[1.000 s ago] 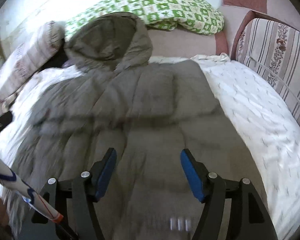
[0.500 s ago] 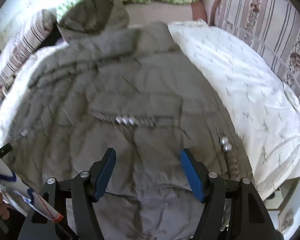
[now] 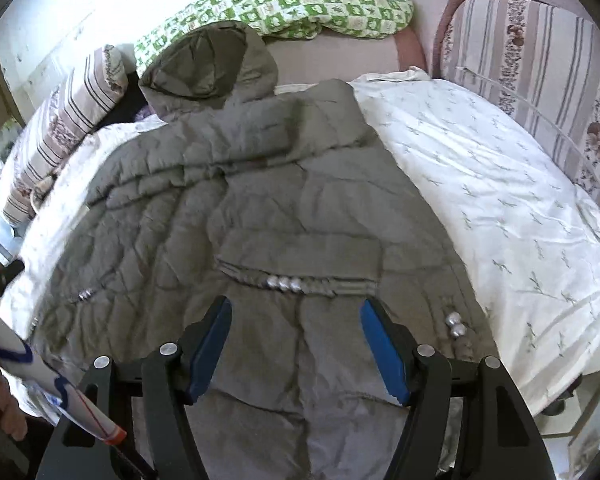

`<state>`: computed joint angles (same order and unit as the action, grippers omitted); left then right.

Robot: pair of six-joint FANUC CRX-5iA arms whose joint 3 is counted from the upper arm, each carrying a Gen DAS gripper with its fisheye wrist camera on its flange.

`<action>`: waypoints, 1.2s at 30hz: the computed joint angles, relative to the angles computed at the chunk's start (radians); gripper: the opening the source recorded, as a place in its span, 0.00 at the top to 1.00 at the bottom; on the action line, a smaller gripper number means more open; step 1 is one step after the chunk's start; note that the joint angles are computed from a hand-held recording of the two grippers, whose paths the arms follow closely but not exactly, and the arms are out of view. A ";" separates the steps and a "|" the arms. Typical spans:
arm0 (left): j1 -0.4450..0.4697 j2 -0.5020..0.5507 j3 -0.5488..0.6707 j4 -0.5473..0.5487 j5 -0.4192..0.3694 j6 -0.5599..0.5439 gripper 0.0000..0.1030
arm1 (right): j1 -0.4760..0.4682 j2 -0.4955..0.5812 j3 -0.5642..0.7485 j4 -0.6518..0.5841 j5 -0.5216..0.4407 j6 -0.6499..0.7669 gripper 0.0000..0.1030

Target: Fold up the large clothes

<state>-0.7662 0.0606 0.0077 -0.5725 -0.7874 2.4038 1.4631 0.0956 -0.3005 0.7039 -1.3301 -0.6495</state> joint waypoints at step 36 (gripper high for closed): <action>0.128 0.392 0.413 0.001 0.014 -0.034 0.06 | -0.773 0.478 0.973 -0.215 0.304 0.484 0.16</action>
